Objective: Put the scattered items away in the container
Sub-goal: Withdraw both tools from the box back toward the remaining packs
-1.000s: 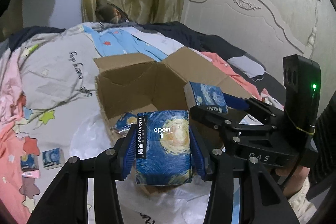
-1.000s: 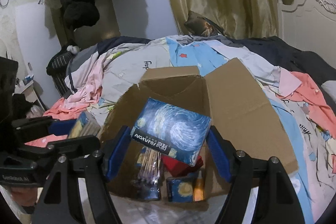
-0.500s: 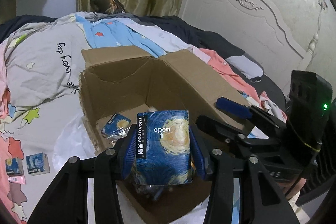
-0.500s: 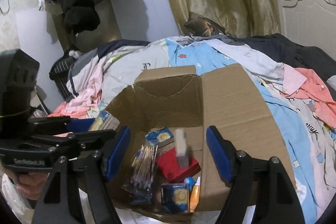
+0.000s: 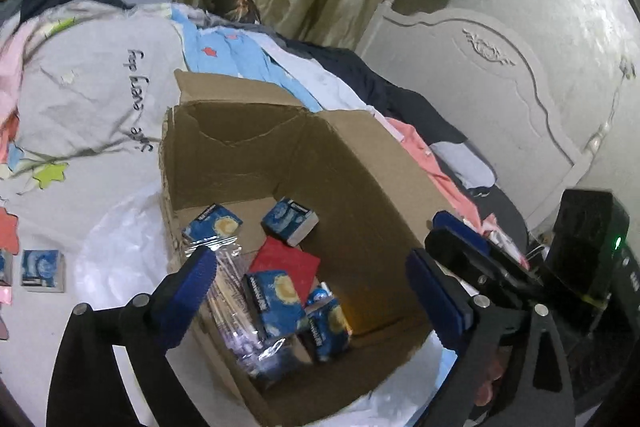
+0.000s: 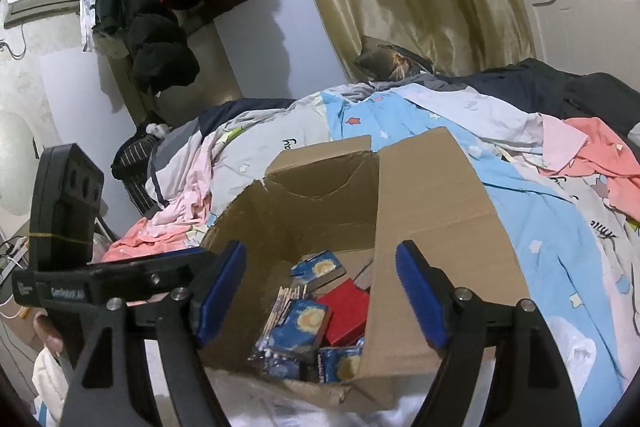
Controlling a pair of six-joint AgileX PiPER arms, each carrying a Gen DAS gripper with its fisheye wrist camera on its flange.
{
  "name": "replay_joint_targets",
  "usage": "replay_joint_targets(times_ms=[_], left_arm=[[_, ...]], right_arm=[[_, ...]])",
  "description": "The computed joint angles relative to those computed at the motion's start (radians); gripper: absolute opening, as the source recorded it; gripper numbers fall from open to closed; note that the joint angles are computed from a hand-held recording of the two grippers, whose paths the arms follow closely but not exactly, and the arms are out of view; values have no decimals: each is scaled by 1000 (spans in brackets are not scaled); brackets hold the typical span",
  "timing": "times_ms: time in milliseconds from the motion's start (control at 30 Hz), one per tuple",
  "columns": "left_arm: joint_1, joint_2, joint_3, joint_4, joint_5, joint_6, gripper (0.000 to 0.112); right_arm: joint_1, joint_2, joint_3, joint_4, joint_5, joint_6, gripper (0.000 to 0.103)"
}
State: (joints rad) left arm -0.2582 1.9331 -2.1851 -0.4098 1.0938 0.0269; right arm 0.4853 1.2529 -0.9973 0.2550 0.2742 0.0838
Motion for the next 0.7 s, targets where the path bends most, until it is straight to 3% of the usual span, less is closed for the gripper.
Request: replay_joint_targets(times_ms=[167, 233, 433, 567, 700], left_arm=[[-86, -185, 279, 182, -178, 7, 100], [-84, -247, 369, 144, -222, 36, 101], [-84, -352, 519, 128, -276, 47, 101], [-105, -418, 641, 271, -333, -69, 101], [-114, -454, 732, 438, -322, -162, 101]], right_arm=[[50, -47, 30, -141, 3, 160, 75], [78, -64, 36, -233, 13, 259, 75], [212, -117, 50, -629, 86, 670, 76], [313, -131, 53, -803, 151, 845, 76], [424, -137, 63, -974, 206, 1033, 76]])
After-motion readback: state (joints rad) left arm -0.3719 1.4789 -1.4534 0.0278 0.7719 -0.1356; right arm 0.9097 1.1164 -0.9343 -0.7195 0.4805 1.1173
